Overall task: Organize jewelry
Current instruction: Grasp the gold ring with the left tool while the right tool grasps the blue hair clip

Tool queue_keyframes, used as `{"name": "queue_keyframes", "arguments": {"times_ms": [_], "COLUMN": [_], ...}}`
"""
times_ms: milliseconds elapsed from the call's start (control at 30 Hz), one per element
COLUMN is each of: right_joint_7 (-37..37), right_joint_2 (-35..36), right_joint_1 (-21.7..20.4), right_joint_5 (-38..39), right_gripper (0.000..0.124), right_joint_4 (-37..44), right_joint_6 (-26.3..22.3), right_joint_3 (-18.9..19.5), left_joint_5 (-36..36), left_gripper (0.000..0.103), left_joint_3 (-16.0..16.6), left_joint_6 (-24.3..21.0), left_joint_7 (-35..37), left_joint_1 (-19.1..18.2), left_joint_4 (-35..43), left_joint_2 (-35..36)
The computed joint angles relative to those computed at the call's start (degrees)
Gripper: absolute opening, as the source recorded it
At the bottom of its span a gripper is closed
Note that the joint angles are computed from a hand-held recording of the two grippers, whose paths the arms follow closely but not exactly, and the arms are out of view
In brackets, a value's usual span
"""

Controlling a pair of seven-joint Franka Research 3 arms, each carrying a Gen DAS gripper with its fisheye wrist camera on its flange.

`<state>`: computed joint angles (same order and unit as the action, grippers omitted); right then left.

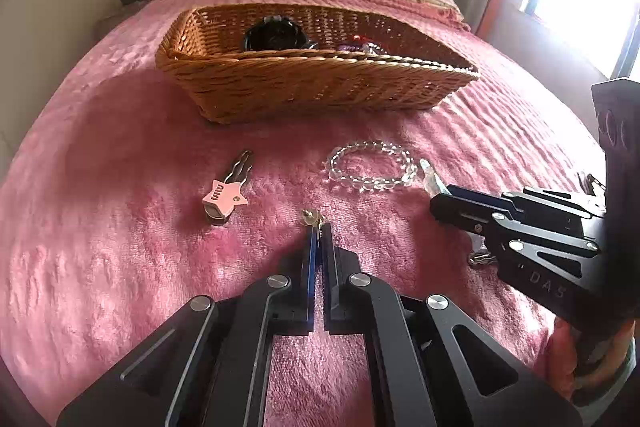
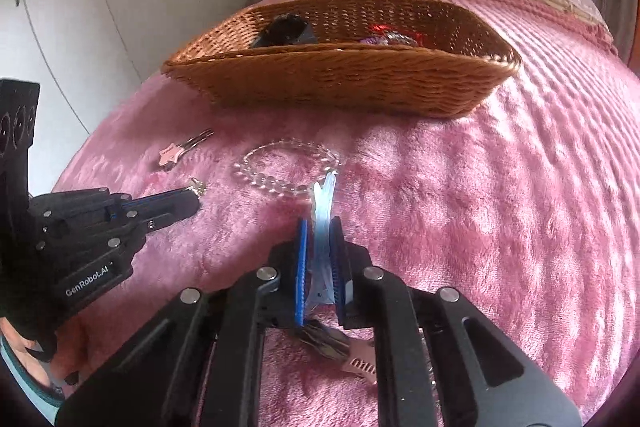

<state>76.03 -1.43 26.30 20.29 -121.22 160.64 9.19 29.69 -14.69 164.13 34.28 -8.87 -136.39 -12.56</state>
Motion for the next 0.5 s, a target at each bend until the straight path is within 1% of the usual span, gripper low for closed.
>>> {"name": "queue_keyframes", "arguments": {"times_ms": [33, 67, 100, 167, 200, 300, 367, 467, 500], "right_joint_7": [0.0, -2.1, -2.1, -5.8, -9.3, -14.6, -17.4, -24.6, -28.0], "right_joint_2": [0.0, -0.6, -0.6, -1.3, -1.9, -2.8, -3.3, -4.4, -5.0], "right_joint_1": [0.0, 0.2, 0.2, 0.5, 0.9, 1.5, 1.8, 2.9, 3.5], "right_joint_5": [0.0, 2.6, 2.6, 7.3, 11.7, 18.2, 21.6, 30.0, 33.6], "right_gripper": [0.009, 0.009, 0.009, 0.009, 0.009, 0.009, 0.009, 0.009, 0.009], "right_joint_4": [0.0, -0.7, -0.7, -1.2, -1.8, -2.3, -2.6, -3.1, -3.4], "right_joint_6": [0.0, 0.8, 0.8, 1.5, 2.3, 3.8, 4.2, 4.8, 5.3], "right_joint_3": [0.0, 0.0, 0.0, -0.4, -0.7, -1.2, -1.5, -2.3, -2.7], "left_joint_5": [1.0, 1.5, 2.2, 3.4, 4.0, 8.1, 11.1, 13.2, 13.4], "left_gripper": [0.0, 0.0, 0.0, 0.0, 0.0, 0.0, 0.0, 0.0, 0.0], "left_joint_3": [-0.3, -0.5, -0.7, -1.1, -1.4, -3.0, -4.6, -6.4, -6.9], "left_joint_6": [0.7, 1.2, 1.6, 2.4, 2.9, 6.2, 9.1, 12.3, 12.7], "left_joint_7": [-0.7, -1.1, -1.6, -2.7, -3.4, -7.3, -10.6, -13.4, -13.8], "left_joint_1": [0.4, 0.5, 0.8, 1.4, 1.8, 4.4, 6.8, 9.8, 10.4], "left_joint_4": [-0.3, -0.6, -0.8, -1.3, -1.5, -2.9, -4.0, -5.0, -5.0], "left_joint_2": [-0.3, -0.6, -0.8, -1.4, -1.7, -3.4, -4.8, -5.9, -6.2]}}
